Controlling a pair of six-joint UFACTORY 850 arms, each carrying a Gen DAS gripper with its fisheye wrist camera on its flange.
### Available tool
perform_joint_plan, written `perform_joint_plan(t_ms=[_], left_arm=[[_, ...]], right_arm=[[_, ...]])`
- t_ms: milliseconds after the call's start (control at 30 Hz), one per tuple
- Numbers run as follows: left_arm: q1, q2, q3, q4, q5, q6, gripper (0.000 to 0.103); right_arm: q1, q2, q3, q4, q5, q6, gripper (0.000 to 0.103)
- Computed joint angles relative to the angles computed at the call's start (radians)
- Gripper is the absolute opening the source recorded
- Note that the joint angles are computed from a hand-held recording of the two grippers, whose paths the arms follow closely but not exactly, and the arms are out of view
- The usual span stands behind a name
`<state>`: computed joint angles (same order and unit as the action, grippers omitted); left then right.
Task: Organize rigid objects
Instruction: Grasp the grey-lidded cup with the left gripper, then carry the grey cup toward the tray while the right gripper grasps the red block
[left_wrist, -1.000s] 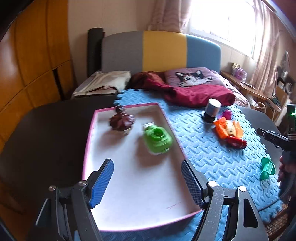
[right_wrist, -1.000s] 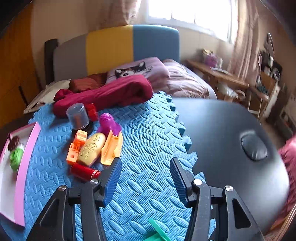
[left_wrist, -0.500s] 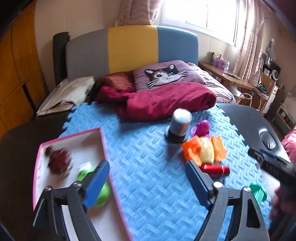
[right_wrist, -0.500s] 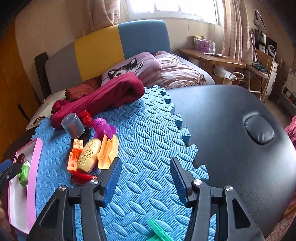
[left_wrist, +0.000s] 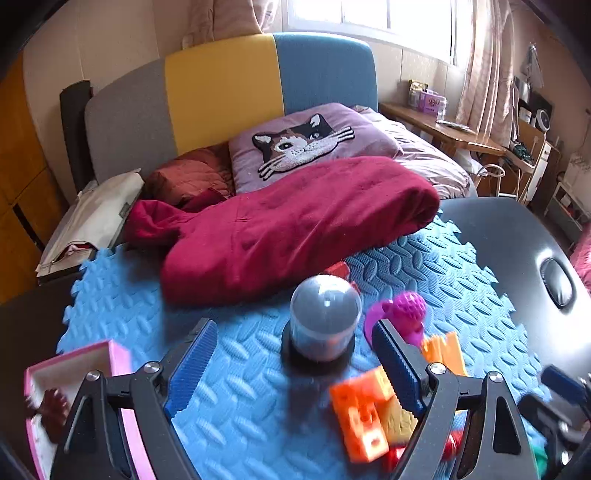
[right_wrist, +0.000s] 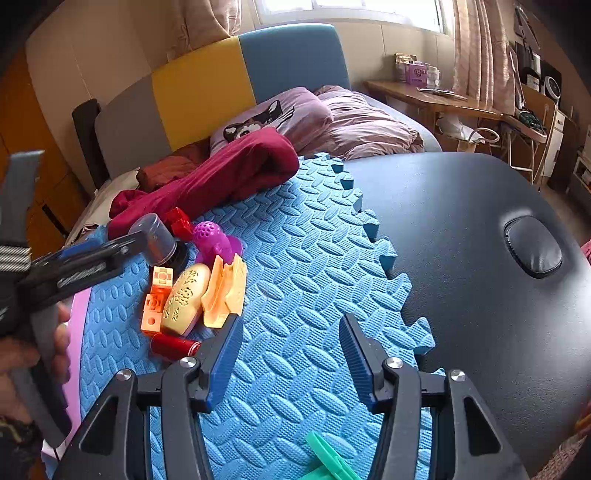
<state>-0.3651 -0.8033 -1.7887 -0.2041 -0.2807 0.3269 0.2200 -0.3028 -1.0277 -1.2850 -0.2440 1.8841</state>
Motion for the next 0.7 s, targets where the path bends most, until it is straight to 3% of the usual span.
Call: perform_joint_plan(t_ms=[67,100,133,200,533,700], left_arm=[[-0.004,-0.042,-0.056,0.010,-0.023,-0.009,0.086],[-0.002,-0.060,-0.079,-0.011,-0.038,0.009,0.077],[0.004,-0.083,-0.112,-0.074,-0.073,0.065,0.049],[0.023,-0.122,-0.172,-0.190,-0.166,0.133,0.044],[0.085,0.113,0.167,-0.511,-0.041,0.445,0.044],[0.126,0.267,0.373,-0.857,-0.030,0.829,0.044]], right_arm=[[-0.001,-0.003,-0.002,0.008,0.003,-0.007,0.055],[-0.001,-0.003,-0.002,0.008,0.004,-0.008,0.055],[-0.001,-0.003,-0.003,0.006,0.003,-0.006,0.055],[-0.002,-0.004,-0.002,0.003,0.001,-0.004,0.055],[0.004,-0.003,-0.001,-0.008,-0.013,0.006,0.055],[0.012,0.004,0.007,-0.104,-0.012,0.089,0.055]])
